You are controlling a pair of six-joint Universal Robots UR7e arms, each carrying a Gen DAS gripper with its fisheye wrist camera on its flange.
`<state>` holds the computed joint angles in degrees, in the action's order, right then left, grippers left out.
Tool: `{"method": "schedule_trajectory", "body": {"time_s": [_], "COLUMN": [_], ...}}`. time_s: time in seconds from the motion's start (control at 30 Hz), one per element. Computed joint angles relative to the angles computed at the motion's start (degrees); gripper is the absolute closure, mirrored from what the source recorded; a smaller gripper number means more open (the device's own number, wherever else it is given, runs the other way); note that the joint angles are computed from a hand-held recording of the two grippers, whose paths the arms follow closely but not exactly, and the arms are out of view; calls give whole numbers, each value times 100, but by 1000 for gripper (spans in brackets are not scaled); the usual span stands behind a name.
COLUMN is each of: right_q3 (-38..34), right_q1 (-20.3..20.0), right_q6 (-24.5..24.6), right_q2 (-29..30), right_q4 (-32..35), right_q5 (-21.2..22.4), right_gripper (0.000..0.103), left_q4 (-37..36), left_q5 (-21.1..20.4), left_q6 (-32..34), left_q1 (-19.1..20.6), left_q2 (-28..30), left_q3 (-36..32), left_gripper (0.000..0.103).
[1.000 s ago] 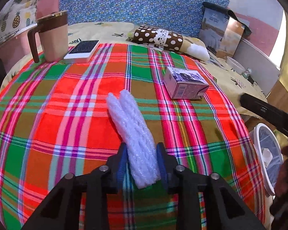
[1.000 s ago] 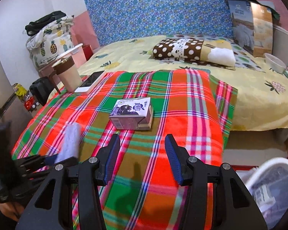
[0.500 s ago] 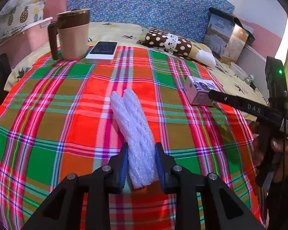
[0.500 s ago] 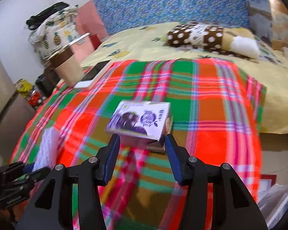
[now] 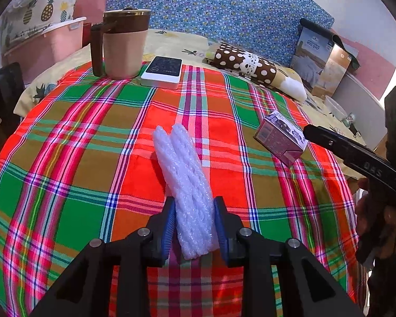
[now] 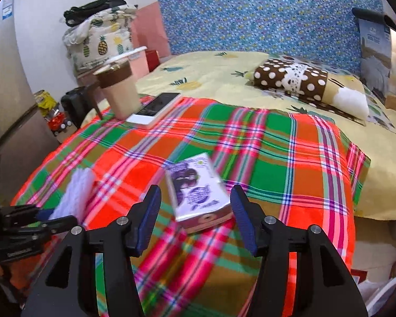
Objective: Collect trash
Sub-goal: 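Grasp the white foam mesh sleeve with the left tool while the right tool grasps the juice carton, then carry the foam sleeve and juice carton in both tools over the bin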
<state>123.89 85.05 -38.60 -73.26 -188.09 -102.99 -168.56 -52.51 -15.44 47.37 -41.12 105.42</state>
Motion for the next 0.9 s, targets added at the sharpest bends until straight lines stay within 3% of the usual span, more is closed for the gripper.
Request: {"method": "schedule_trajectory", "body": {"time_s": [0.27,0.47,0.53,0.63,0.77,0.9], "right_q3": [-265,-280,-316,-279,-127,137], "right_q1": [26,226,271,237,274,295], "right_q6": [-229,-582,-487,-210,-116,50], "right_q2": [195,468,519,413,325,91], "right_q4": [535,197,214,318,103,-92], "right_q5": [-60,-552,-728,-639,-736,-700], "right_gripper": [45,45,45,46,47,48], "left_q4": [6,-47,-69,-76,-121,-211], "left_q5": [-62,-28,-7,4,-38,-145], "left_q6": [-32,22,46,79,142,228], "left_q1": [100,104,95,99,114,75], "left_q2": [108,168,188,204,208,173], "left_q3": [-113,-159,-166,-186,-183,-119], "left_gripper": [65,65,65,65,76,78]}}
